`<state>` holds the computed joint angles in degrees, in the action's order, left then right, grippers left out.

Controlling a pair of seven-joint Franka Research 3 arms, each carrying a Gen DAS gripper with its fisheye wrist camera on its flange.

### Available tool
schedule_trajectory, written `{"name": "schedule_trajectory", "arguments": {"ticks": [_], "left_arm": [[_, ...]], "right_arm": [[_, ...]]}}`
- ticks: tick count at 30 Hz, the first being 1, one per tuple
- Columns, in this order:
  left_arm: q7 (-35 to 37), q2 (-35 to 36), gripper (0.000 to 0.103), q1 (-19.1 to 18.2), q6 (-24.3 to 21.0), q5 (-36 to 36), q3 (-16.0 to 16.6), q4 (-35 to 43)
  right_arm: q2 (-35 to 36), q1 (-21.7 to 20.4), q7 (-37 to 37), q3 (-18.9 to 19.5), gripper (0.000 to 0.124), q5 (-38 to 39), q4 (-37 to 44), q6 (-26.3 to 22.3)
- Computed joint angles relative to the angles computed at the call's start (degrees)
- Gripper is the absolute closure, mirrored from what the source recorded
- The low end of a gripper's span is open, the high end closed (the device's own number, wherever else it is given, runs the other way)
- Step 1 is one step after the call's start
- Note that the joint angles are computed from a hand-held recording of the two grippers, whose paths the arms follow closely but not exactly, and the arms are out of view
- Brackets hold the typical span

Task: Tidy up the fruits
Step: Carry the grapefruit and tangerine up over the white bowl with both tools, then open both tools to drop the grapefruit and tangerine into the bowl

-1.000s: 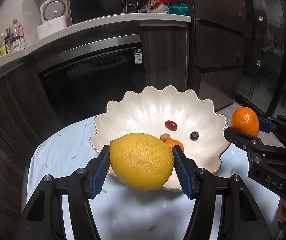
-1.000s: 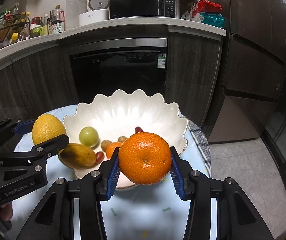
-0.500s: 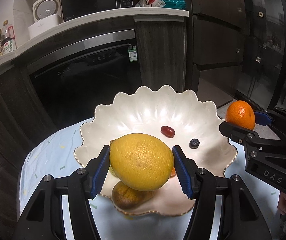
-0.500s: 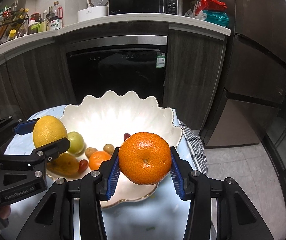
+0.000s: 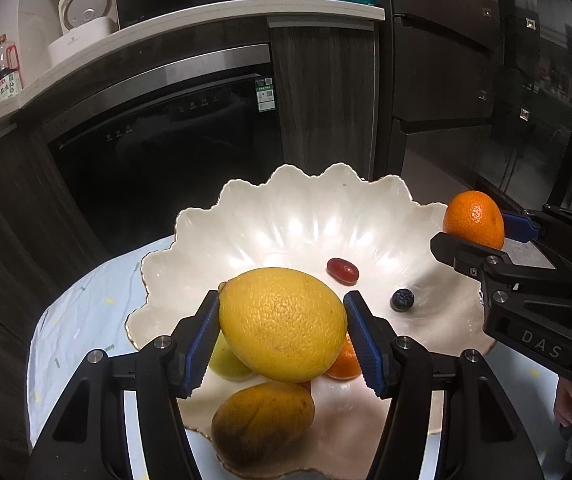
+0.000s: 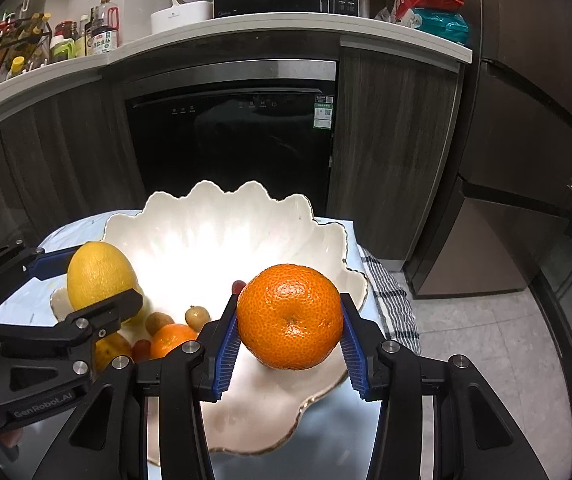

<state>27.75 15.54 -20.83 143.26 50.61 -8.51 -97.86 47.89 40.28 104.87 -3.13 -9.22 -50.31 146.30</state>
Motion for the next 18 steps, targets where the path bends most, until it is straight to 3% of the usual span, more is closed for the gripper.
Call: {"name": "schedule_trajectory", "arguments": {"ticks": [11,16,18], "left_arm": [[2.2,2.9,0.042,0.1,-1.1,-2.2,0.6,3.3],[3.8,3.6,0.041,0.0,-1.8,-4.4,0.5,3.8],[2.2,3.4,0.031,-0.9,-2.2,-2.4,1.2,3.6]], "right_arm": [[9.5,-0.8,-2.4,0.3,0.077,2.2,16.4,-7.7],[10.2,-0.7,-2.6,-0.1,0.076,2.7,17.3,-8.5],[10.9,-0.6,-2.5,-0.4,0.075,2.6,18.5,-9.3]]}}
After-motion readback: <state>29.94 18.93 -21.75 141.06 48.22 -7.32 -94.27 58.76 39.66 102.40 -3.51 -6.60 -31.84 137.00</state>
